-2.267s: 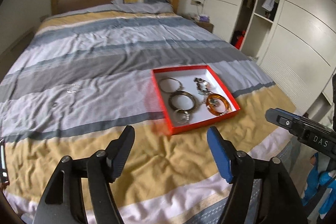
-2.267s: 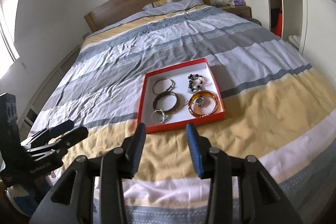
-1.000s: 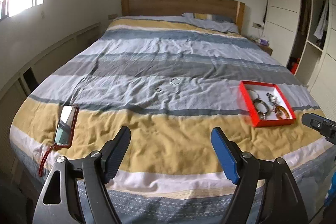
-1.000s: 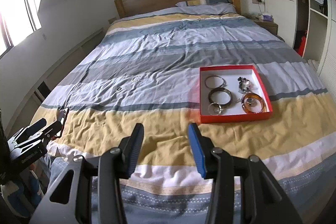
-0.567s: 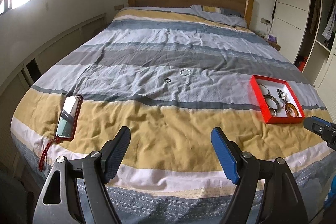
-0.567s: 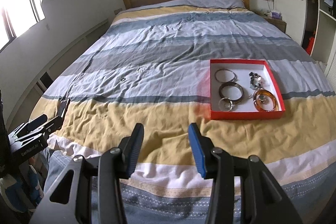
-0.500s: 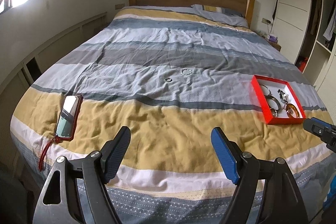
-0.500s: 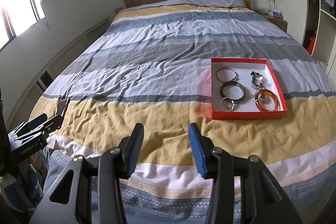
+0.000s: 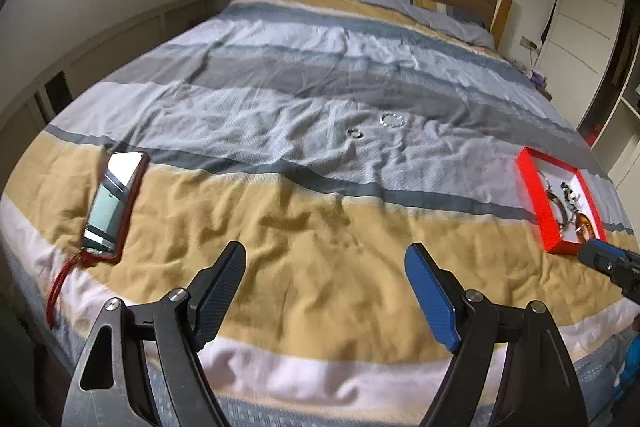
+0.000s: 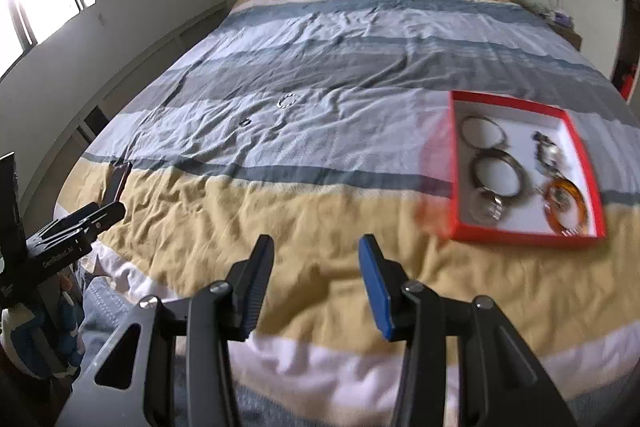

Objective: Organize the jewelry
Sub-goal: 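Grasp the plain silver ring with the left tool while the right tool grasps the twisted ring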

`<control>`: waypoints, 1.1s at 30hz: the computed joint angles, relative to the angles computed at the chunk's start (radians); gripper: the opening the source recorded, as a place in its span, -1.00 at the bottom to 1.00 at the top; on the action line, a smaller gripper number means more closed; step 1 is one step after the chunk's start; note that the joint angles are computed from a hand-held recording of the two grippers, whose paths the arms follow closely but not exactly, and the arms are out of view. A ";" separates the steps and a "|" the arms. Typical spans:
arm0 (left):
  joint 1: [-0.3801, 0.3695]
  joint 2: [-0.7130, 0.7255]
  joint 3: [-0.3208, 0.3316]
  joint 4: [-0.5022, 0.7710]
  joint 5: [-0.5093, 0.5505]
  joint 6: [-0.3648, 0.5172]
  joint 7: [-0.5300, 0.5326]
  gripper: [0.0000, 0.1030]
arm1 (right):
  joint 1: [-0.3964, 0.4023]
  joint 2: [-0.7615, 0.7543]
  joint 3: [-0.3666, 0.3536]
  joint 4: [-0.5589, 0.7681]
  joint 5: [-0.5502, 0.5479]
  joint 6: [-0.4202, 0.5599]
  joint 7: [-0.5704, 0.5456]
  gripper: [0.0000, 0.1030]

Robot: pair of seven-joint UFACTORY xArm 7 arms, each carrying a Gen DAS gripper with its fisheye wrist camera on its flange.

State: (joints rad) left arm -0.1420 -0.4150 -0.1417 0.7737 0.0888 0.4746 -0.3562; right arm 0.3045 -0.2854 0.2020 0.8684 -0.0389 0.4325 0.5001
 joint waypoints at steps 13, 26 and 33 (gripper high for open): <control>-0.070 0.470 0.086 0.375 -0.420 -0.105 0.487 0.17 | -0.003 0.449 -0.049 0.382 0.097 -0.073 -0.234 -0.18; -0.005 0.878 0.010 0.766 -0.311 -0.058 0.465 -0.43 | -0.019 0.866 -0.046 0.855 0.131 -0.040 -0.338 -0.18; 0.002 0.926 0.004 0.811 -0.285 -0.051 0.451 -0.52 | 0.003 0.997 -0.049 1.030 0.131 0.005 -0.371 -0.18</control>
